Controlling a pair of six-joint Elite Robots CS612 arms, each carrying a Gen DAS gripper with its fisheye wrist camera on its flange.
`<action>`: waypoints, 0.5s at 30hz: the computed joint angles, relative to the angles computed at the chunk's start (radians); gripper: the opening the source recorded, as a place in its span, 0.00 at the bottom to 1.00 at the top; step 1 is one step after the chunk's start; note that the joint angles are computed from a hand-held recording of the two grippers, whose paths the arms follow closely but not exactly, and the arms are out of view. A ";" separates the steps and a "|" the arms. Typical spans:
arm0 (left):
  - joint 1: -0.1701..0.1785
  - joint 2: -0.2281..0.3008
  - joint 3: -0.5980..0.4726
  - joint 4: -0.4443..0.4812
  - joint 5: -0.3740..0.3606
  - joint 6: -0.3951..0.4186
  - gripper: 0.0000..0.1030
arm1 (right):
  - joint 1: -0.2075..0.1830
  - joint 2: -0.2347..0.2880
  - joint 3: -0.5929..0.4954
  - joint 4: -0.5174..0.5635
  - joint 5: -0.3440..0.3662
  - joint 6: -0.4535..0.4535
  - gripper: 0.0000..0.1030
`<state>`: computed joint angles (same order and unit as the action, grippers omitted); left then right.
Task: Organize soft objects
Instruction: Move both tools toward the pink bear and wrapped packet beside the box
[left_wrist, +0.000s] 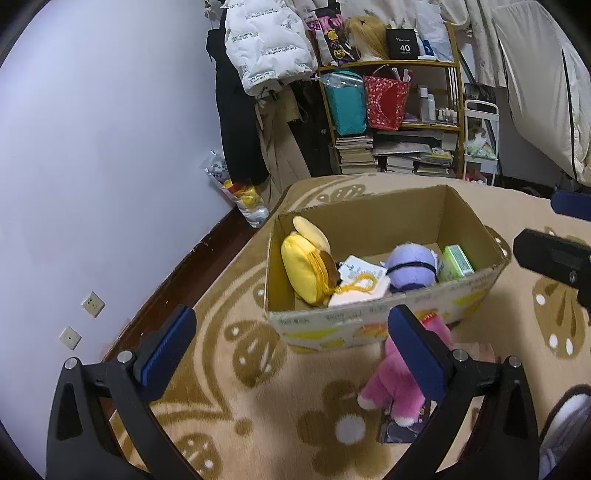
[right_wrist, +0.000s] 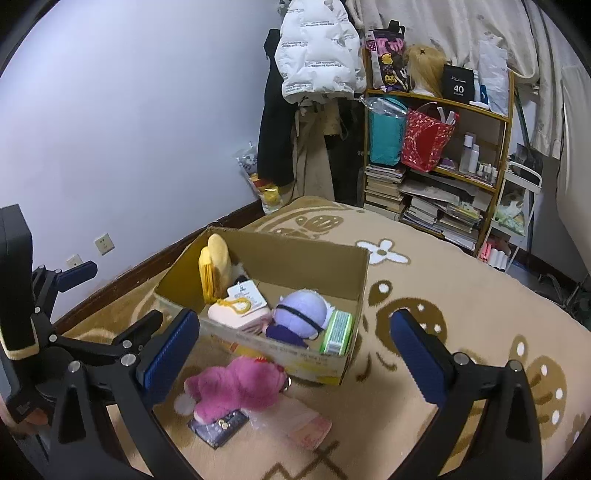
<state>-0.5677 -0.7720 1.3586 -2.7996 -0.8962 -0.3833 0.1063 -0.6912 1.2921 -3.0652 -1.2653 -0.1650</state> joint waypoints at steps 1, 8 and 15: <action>0.000 -0.002 0.002 0.006 -0.006 -0.007 1.00 | -0.001 -0.002 0.008 0.000 0.005 0.003 1.00; 0.006 0.002 -0.009 0.081 -0.077 -0.047 1.00 | -0.006 0.009 0.027 -0.014 0.057 0.022 1.00; 0.012 0.015 -0.027 0.123 -0.114 -0.055 1.00 | -0.009 0.023 0.022 0.020 0.079 0.045 1.00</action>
